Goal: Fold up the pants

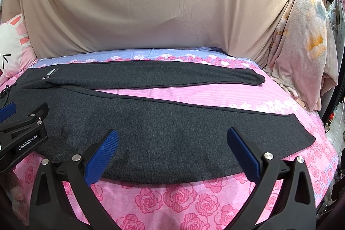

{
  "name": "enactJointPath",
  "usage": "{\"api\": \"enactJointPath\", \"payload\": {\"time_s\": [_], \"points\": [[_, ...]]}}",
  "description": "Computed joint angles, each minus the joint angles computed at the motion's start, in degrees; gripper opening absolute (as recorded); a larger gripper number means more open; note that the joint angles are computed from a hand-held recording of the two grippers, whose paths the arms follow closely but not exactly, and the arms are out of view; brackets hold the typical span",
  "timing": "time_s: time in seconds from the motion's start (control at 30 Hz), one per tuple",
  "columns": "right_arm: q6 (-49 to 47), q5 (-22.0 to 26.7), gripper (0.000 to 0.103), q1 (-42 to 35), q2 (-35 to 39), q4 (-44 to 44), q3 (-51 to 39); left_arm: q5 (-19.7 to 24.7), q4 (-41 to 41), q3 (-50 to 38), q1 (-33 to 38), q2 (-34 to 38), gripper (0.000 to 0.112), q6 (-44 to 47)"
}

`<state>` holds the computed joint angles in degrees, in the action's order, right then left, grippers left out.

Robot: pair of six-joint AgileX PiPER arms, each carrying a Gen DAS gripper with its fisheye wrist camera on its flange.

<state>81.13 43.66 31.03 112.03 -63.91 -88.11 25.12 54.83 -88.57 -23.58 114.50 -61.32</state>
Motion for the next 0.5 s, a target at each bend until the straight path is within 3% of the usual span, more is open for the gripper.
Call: {"api": "enactJointPath", "payload": {"time_s": [0.1, 0.17, 0.23, 0.3, 0.4, 0.5], "points": [[-0.1, -0.6, 0.098, -0.2, -0.1, 0.4, 0.0, -0.1, -0.4, 0.2, 0.1, -0.1, 0.084, 0.1], [-0.1, -4.0, 0.098, -1.1, -1.3, 0.9, 1.5, -1.4, -2.0, 0.9, 0.7, -0.6, 0.084, 0.9], [0.8, -12.3, 0.098, -3.4, -4.9, 0.0, 6.8, -4.5, -10.8, 1.8, 3.0, -2.1, 0.084, 7.9], [3.0, -17.2, 0.098, -5.9, -8.3, -5.2, 12.0, -6.9, -22.3, 2.5, 5.8, -2.9, 0.084, 18.8], [-3.4, -18.3, 0.098, -11.9, -11.3, -5.8, 13.9, -2.7, -35.9, -3.1, 10.3, -1.8, 0.084, 33.8], [-20.6, -23.7, 0.098, -21.4, -10.0, 7.3, 9.7, 2.0, -45.0, -12.0, 15.2, 1.4, 0.084, 44.1]]}}
